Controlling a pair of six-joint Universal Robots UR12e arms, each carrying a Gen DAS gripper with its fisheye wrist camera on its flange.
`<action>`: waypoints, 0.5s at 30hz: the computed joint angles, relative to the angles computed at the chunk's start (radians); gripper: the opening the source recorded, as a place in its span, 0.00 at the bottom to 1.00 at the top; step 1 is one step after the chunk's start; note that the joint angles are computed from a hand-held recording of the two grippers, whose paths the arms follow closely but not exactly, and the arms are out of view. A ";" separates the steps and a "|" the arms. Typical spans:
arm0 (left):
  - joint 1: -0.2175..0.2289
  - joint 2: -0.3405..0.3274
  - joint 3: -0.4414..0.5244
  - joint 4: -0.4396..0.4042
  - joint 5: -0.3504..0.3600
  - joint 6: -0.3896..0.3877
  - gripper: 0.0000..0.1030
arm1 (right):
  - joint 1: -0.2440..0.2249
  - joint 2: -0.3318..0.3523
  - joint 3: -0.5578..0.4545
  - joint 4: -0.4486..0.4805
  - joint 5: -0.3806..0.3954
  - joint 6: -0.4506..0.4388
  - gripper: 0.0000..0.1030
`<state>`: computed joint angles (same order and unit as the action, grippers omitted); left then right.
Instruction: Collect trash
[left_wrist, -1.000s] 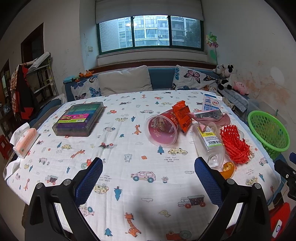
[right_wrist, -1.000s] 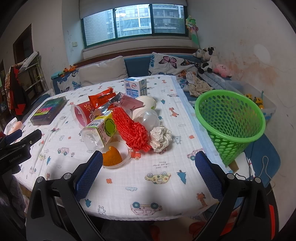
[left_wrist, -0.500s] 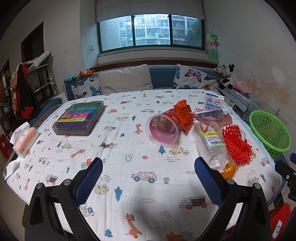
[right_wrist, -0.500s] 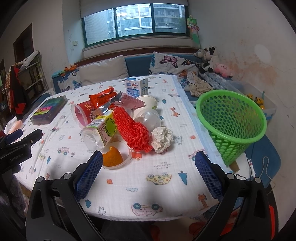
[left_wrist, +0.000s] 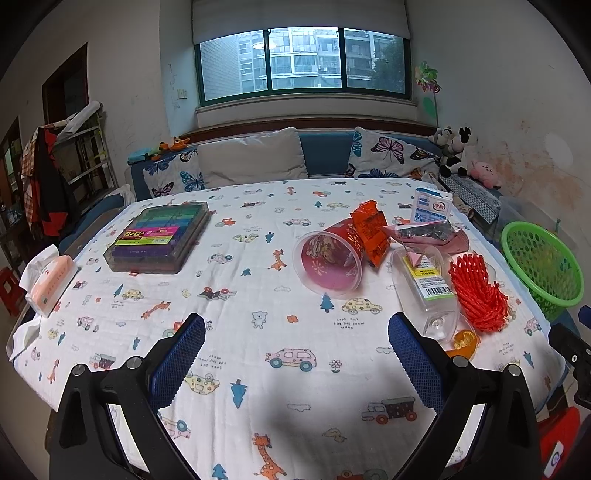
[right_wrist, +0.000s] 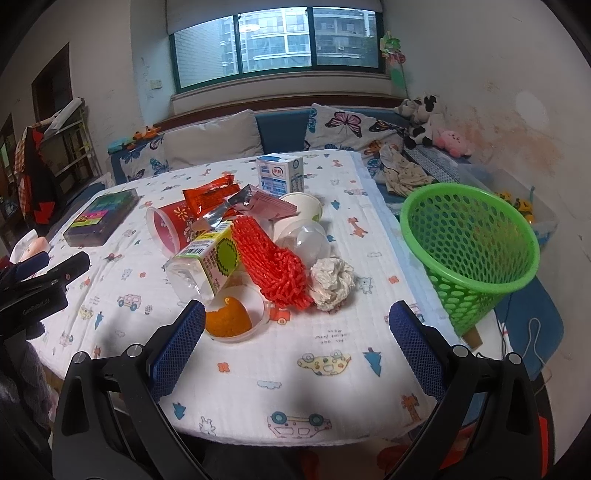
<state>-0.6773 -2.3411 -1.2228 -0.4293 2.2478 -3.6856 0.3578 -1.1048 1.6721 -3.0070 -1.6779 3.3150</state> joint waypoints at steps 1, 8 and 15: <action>0.001 0.000 -0.001 0.000 -0.001 0.000 0.93 | 0.000 0.001 -0.002 0.000 0.001 -0.003 0.96; 0.011 -0.004 0.012 -0.015 -0.007 -0.002 0.93 | -0.002 0.018 -0.021 -0.002 0.010 -0.032 0.96; 0.019 -0.013 0.042 -0.059 -0.015 -0.015 0.93 | -0.015 0.046 -0.058 0.042 0.047 -0.043 0.96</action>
<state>-0.6585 -2.3538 -1.1812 -0.4884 2.2330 -3.7011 0.3430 -1.0589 1.6143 -2.9648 -1.6314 3.2715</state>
